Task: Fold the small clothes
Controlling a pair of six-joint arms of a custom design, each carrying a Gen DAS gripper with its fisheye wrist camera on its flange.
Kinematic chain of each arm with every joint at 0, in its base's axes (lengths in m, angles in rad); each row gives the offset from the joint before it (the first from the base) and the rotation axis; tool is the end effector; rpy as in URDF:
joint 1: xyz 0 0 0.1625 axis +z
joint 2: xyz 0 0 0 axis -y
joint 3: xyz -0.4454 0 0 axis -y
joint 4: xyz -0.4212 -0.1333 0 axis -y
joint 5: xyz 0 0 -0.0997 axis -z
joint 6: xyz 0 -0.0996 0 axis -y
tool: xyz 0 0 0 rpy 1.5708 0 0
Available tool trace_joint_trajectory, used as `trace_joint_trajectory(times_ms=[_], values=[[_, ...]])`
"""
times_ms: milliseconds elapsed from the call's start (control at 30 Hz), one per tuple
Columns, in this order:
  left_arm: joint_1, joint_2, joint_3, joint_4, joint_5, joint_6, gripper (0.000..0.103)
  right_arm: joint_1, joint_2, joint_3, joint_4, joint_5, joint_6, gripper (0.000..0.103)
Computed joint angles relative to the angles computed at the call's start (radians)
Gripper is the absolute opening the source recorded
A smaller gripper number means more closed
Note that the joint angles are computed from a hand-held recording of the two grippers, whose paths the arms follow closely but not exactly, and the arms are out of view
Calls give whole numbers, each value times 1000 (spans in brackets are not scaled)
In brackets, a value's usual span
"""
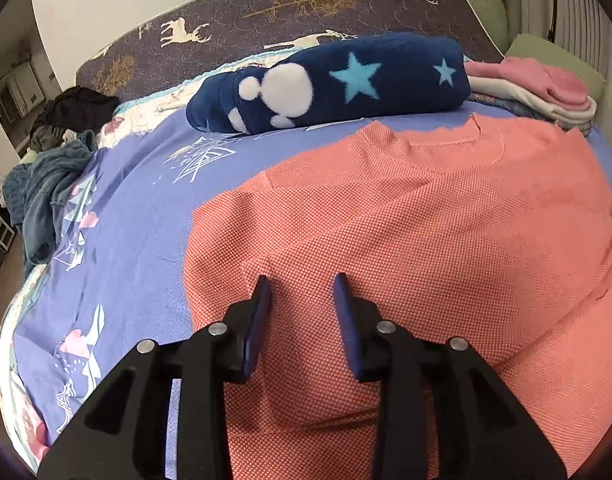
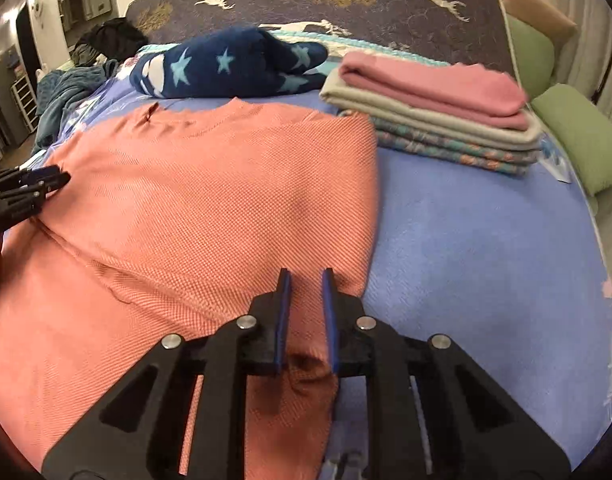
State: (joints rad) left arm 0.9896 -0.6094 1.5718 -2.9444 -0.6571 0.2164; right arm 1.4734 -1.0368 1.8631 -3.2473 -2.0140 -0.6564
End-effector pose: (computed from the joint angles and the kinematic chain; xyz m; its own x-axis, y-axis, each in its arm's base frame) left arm -0.2189 -0.7197 0.0559 -0.5603 0.2337 -0.7947 0.6384 0.7331 -0.2346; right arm 0.0274 -0.6512 0.2517 -0.7266 -0.0771 0.6827 -0.4787 0.7696 -0.4226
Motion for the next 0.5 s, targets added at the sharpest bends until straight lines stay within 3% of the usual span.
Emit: trace_joint_trajectory(times_ms=[100,167,200,267,367,433,467,500], values=[[8,-19,-12,8,-30,-63,34,8,2,-47,-22,15,33,22],[11,-7,-21,-55,9,-34,39,-6,3,-117,94,52,96,59],[18,0,-35,-64,34,-27,51,-25,9,-164,181,90,144,61],[35,7,-64,-59,57,-38,66,-59,31,-237,276,136,228,62],[82,-7,-121,50,5,-134,68,-118,53,-321,441,313,288,66],[118,-17,-165,145,-122,-211,67,-136,66,-347,459,406,290,67],[133,-14,-187,176,-176,-243,52,-141,72,-364,491,443,297,65],[134,-10,-196,164,-188,-233,20,-138,79,-376,510,452,307,57]])
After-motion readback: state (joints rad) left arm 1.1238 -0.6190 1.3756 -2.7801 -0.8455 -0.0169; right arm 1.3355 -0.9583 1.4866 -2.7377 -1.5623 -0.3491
